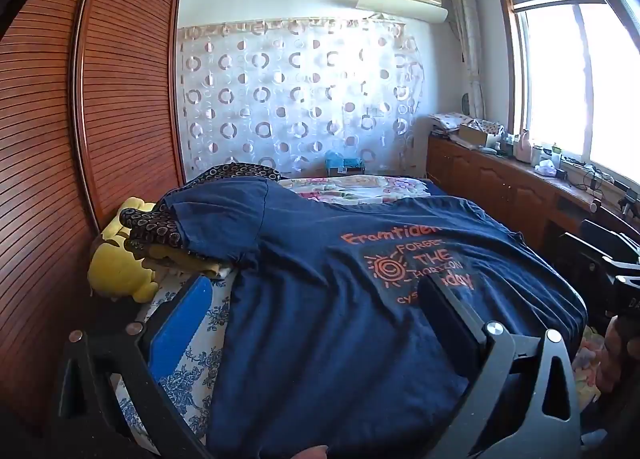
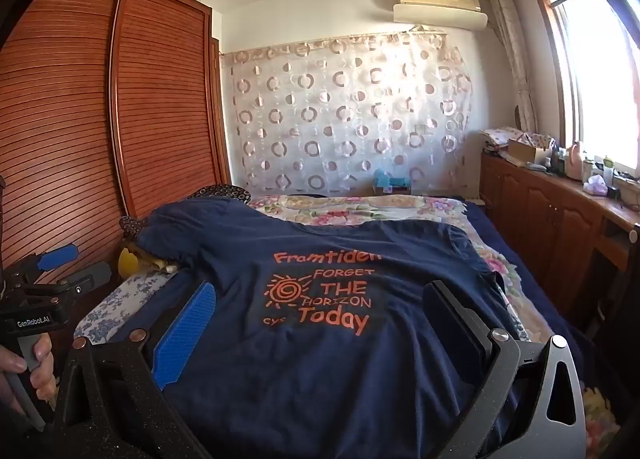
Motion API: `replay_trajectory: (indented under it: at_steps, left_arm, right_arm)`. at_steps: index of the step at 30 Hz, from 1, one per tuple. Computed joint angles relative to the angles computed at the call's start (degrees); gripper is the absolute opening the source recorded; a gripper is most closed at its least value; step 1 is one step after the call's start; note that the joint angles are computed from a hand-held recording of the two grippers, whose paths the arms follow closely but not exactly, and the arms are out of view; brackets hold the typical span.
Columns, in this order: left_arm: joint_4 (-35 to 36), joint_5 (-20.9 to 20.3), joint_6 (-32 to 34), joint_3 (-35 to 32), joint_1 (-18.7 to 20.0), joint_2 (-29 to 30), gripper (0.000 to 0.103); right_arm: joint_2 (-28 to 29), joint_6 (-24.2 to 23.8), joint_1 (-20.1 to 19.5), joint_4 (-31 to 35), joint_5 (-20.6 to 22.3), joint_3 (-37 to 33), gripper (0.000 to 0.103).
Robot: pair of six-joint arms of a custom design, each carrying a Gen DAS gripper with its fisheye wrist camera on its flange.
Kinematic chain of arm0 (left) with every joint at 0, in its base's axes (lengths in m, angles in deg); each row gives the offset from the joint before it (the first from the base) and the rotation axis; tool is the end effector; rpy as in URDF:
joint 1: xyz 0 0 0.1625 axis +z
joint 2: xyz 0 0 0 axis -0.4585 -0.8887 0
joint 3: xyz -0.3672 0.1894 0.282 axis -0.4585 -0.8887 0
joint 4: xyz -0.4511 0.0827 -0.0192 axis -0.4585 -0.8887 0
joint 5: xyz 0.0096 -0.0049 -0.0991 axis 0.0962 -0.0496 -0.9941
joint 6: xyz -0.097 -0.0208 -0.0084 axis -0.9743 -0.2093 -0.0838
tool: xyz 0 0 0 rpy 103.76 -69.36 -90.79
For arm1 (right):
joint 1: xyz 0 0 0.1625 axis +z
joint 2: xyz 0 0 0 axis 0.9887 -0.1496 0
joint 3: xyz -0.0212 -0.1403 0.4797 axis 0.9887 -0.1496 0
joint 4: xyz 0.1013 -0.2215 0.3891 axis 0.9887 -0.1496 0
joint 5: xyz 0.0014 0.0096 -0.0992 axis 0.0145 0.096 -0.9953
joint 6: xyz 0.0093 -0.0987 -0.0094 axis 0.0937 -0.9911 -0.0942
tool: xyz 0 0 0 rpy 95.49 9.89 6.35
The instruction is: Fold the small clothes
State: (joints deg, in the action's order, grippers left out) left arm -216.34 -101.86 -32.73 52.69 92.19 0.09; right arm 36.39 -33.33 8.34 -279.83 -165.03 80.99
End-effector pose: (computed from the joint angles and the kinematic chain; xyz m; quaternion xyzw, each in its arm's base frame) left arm -0.1508 -0.7837 0.1450 0.2213 0.7752 -0.5018 0.3135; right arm 0.1315 -0.7819 0.1571 0.3195 -0.7709 0.5122 0.2034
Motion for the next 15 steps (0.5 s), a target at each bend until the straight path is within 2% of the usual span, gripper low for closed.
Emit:
replay_trajectory:
  at_steps: [15]
  left_arm:
    - [-1.1, -0.6, 0.8, 0.1, 0.0, -0.1, 0.103]
  right_arm:
    - [-0.1, 0.1, 0.0, 0.6, -0.7, -0.1, 0.103]
